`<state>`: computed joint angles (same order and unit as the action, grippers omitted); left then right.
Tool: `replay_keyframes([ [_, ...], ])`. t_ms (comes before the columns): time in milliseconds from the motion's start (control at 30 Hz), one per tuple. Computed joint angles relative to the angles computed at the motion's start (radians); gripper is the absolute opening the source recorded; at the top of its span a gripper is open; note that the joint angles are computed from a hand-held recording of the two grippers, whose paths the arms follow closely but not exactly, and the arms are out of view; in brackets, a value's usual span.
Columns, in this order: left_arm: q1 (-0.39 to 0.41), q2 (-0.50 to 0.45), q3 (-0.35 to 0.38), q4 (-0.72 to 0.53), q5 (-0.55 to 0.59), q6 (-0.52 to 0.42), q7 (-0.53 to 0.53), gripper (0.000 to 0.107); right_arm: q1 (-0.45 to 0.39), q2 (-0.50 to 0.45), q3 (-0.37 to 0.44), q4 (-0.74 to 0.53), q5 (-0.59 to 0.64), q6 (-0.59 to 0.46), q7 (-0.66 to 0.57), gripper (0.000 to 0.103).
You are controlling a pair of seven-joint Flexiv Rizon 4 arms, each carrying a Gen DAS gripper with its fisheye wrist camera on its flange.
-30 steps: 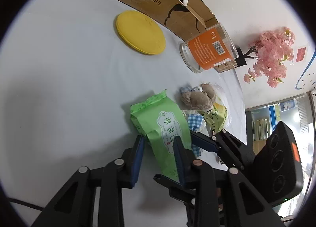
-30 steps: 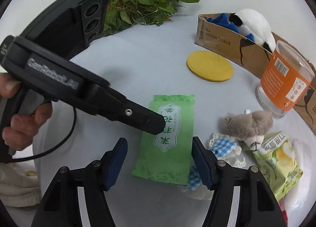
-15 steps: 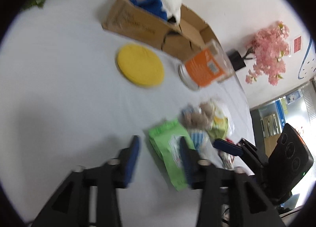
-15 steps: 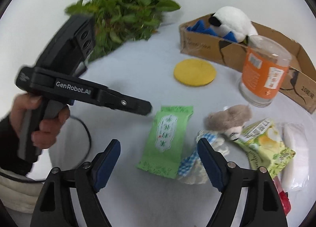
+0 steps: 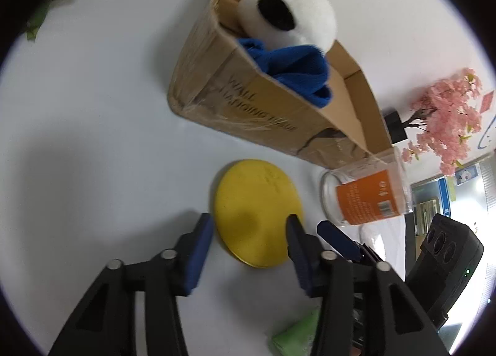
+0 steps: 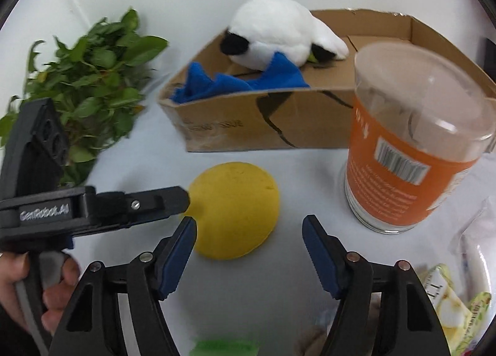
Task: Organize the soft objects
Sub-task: 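Grasp the yellow sponge with both grippers and lift it, then lower the yellow sponge into the box onto the towel and release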
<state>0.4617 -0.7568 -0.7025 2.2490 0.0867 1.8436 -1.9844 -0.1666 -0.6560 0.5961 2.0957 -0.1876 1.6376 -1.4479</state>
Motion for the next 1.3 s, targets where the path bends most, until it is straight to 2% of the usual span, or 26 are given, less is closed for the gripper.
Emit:
replay_keyframes([
  [33, -0.004, -0.008, 0.003, -0.005, -0.002, -0.008, 0.003, 0.035, 0.043, -0.002, -0.042, -0.008, 0.006, -0.004, 0.022, 0.061],
  [67, -0.012, -0.014, 0.012, -0.005, 0.004, 0.013, 0.008, 0.035, 0.064, -0.01, -0.057, -0.022, 0.031, -0.012, 0.007, 0.06],
  [100, -0.035, 0.001, 0.036, -0.006, -0.002, 0.008, 0.01, 0.028, 0.108, -0.004, -0.105, -0.006, 0.015, 0.037, 0.031, 0.055],
  [133, -0.05, 0.012, 0.054, -0.01, -0.01, -0.003, 0.011, 0.019, 0.124, -0.005, -0.121, -0.001, 0.006, 0.047, 0.044, 0.047],
  [200, -0.061, 0.022, 0.069, -0.006, -0.017, -0.002, 0.015, 0.016, 0.108, -0.02, -0.095, -0.008, -0.001, 0.046, 0.041, 0.036],
  [233, -0.06, 0.021, 0.07, -0.002, -0.019, 0.005, 0.013, 0.015, 0.131, -0.012, -0.12, 0.002, -0.007, 0.06, 0.061, 0.035],
  [267, -0.078, 0.035, 0.09, 0.004, -0.026, 0.014, 0.006, 0.014, 0.152, -0.003, -0.138, 0.01, 0.011, 0.075, 0.06, 0.027],
  [300, -0.112, 0.062, 0.131, 0.015, -0.037, 0.025, -0.003, 0.013, 0.171, 0.003, -0.163, 0.022, -0.01, 0.101, 0.086, 0.014],
  [333, -0.138, 0.088, 0.162, 0.031, -0.047, 0.048, -0.017, 0.013, 0.162, 0.002, -0.156, 0.026, -0.017, 0.116, 0.089, 0.011],
  [400, -0.145, 0.125, 0.181, 0.06, -0.036, 0.097, -0.051, 0.013, 0.117, 0.006, -0.108, 0.048, -0.044, 0.165, 0.097, 0.009],
  [467, -0.211, 0.204, 0.258, 0.08, -0.043, 0.123, -0.072, 0.012, 0.106, 0.017, -0.095, 0.074, -0.069, 0.251, 0.098, 0.008],
  [533, -0.231, 0.279, 0.297, 0.096, -0.026, 0.163, -0.095, 0.012, 0.101, 0.025, -0.085, 0.092, -0.093, 0.349, 0.101, 0.008],
  [633, -0.178, 0.34, 0.274, 0.07, 0.045, 0.159, -0.124, 0.012, 0.092, 0.027, -0.084, 0.082, -0.139, 0.48, 0.116, 0.008],
  [700, -0.175, 0.363, 0.28, 0.018, 0.062, 0.113, -0.109, 0.012, 0.118, 0.035, -0.117, 0.046, -0.148, 0.511, 0.132, 0.008],
  [767, -0.182, 0.349, 0.277, -0.049, 0.053, 0.045, -0.069, 0.013, 0.152, 0.045, -0.158, -0.001, -0.151, 0.477, 0.167, 0.008],
  [833, -0.16, 0.298, 0.236, -0.127, 0.022, -0.046, -0.017, 0.013, 0.198, 0.052, -0.213, -0.055, -0.144, 0.403, 0.21, 0.008],
  [900, -0.17, 0.252, 0.231, -0.192, -0.021, -0.134, 0.027, 0.013, 0.228, 0.055, -0.253, -0.111, -0.16, 0.277, 0.27, 0.009],
  [1000, -0.171, 0.183, 0.221, -0.276, -0.083, -0.273, 0.095, 0.013, 0.199, 0.015, -0.215, -0.221, -0.199, 0.025, 0.334, 0.01],
  [1067, -0.233, 0.16, 0.289, -0.345, -0.104, -0.388, 0.124, 0.013, 0.213, -0.014, -0.208, -0.296, -0.181, -0.132, 0.34, 0.011],
  [1133, -0.297, 0.153, 0.355, -0.397, -0.115, -0.473, 0.13, 0.013, 0.233, -0.041, -0.218, -0.351, -0.167, -0.221, 0.328, 0.012],
  [1200, -0.295, 0.156, 0.356, -0.391, -0.144, -0.469, 0.159, 0.016, 0.264, -0.051, -0.244, -0.387, -0.155, -0.282, 0.322, 0.013],
  [1267, -0.328, 0.175, 0.396, -0.381, -0.152, -0.451, 0.16, 0.018, 0.29, -0.047, -0.272, -0.397, -0.148, -0.304, 0.305, 0.02],
  [1300, -0.345, 0.189, 0.417, -0.374, -0.152, -0.442, 0.164, 0.018, 0.304, -0.039, -0.29, -0.392, -0.143, -0.303, 0.303, 0.032],
])
